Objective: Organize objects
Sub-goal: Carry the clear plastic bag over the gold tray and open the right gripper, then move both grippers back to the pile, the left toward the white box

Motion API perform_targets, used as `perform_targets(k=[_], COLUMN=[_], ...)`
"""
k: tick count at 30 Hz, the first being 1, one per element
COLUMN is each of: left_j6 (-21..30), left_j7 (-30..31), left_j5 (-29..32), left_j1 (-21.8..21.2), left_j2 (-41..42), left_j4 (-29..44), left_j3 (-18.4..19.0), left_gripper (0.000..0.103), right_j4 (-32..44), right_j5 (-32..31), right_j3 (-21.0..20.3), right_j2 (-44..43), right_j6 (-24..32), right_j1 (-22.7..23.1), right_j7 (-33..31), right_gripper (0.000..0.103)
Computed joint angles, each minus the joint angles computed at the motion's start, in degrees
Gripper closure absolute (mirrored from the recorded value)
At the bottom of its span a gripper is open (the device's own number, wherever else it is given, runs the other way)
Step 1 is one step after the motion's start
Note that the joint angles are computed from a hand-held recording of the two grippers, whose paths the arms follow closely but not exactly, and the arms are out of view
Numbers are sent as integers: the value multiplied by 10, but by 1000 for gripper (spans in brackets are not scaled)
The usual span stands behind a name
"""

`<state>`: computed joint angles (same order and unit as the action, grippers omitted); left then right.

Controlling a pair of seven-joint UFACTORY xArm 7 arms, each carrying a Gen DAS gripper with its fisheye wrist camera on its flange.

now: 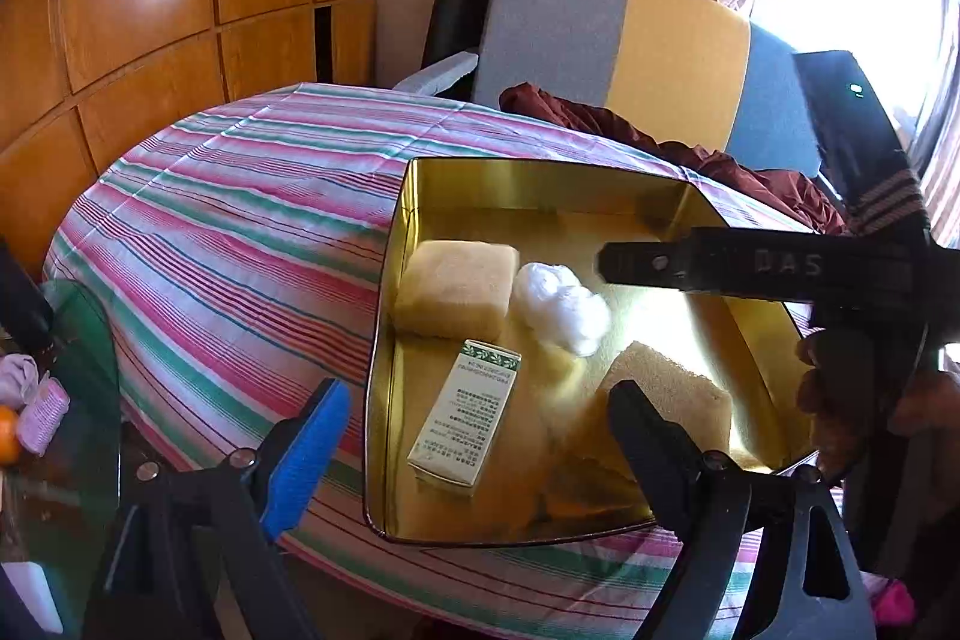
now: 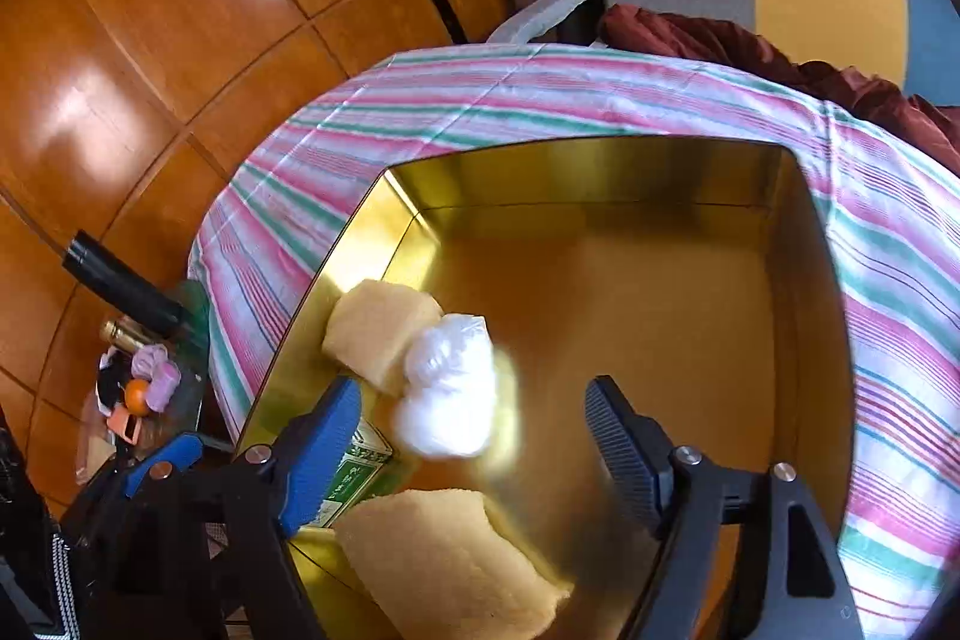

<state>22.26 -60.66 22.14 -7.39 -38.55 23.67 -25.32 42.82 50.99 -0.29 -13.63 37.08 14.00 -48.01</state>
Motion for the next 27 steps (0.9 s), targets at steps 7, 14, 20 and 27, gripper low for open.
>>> perform_targets(k=[7,14,20,27], left_j6=[-4,-29,-62,-87], left_j7=[2,11,36,77], left_j5=[4,13,19,44], left_j1=[1,8,4,-10], left_j2=[-1,20,65,160], left_j4=[7,32,73,163], left_j3=[-2,-11,-15,-35], left_gripper=[14,12,12,12], right_j4=[-53,-106,-137,-120], right_j5=[-9,-89,-167,-244], right_j3=[-23,-66,-112,-148], right_j2=[-78,-149,-191,-183], right_j6=[-44,-67,-59,-39], right_j1=[-14,-47,-99,-177], right_j7=[6,60,105,146], right_gripper=[24,22,22,22])
